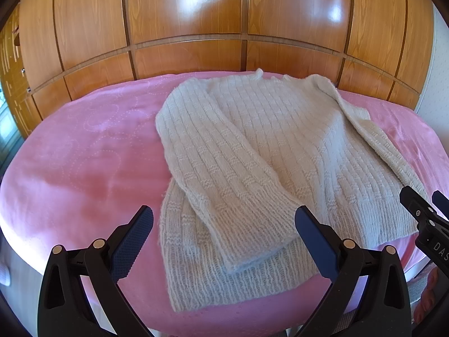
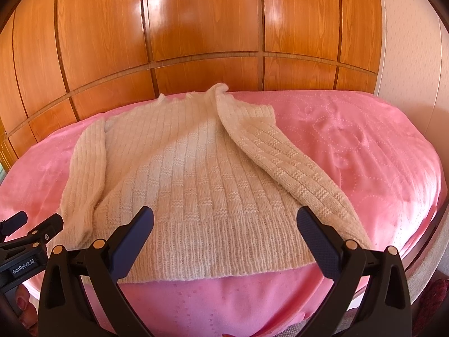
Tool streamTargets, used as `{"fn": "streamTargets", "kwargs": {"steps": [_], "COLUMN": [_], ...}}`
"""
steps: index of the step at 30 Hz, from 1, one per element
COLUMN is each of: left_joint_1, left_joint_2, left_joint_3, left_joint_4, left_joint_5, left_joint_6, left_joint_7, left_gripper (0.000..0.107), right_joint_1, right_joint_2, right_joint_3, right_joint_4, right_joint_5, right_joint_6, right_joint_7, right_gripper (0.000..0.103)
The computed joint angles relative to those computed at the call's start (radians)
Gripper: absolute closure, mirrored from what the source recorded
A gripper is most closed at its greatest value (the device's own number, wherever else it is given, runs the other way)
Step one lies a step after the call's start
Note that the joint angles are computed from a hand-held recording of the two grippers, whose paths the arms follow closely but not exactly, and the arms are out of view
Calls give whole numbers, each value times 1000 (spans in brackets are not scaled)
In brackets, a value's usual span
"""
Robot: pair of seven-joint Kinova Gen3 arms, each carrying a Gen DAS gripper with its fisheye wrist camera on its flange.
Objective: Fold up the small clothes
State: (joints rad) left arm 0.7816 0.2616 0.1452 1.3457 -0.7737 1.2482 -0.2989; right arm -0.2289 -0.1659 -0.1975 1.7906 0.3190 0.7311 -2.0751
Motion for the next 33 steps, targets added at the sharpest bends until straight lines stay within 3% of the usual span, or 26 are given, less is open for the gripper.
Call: {"fn": "streamTargets", "kwargs": {"steps": [5, 9, 11, 16, 18, 20, 23, 27, 28, 30, 33], "left_joint_1": [121, 151, 116, -111, -173, -161, -53, 69, 81, 73, 72], "left_joint_2": [0, -5, -32, -109, -130, -122, -82, -61, -50, -31, -32], "left_joint_3": [-173, -230, -219, -56, -10, -10, -68, -153, -153, -146, -187], "left_joint_4": [-8, 7, 52, 139, 182, 193, 159, 179, 173, 165, 189], "left_joint_5": [72, 100, 127, 315, 342, 310, 225, 157, 131, 114, 151], "left_joint_6": [-31, -70, -151, -354, -427, -441, -375, -389, -374, -356, -400], "left_joint_7": [-55, -66, -100, -250, -271, -278, -298, -334, -337, -365, -398], "left_gripper": [8, 8, 8, 8, 8, 8, 8, 8, 9, 34, 50], "right_joint_1": [0, -4, -4, 14, 22, 21, 13, -19, -31, -62, -104], "right_joint_2": [3, 10, 14, 18, 26, 43, 81, 138, 157, 202, 253], "right_joint_3": [7, 27, 32, 7, -7, -9, -1, 9, 15, 29, 66], "right_joint_4": [-3, -8, -7, 7, 12, 6, -10, -22, -24, -36, -50], "right_joint_5": [-9, -48, -60, 4, 60, 94, 139, 257, 290, 363, 418], "right_joint_6": [3, 4, -3, -27, -33, -27, -28, -46, -58, -59, -61], "right_joint_7": [12, 56, 73, 32, -10, -38, -72, -158, -178, -219, -248], "right_gripper": [2, 2, 2, 2, 2, 2, 2, 2, 2, 2, 2]}}
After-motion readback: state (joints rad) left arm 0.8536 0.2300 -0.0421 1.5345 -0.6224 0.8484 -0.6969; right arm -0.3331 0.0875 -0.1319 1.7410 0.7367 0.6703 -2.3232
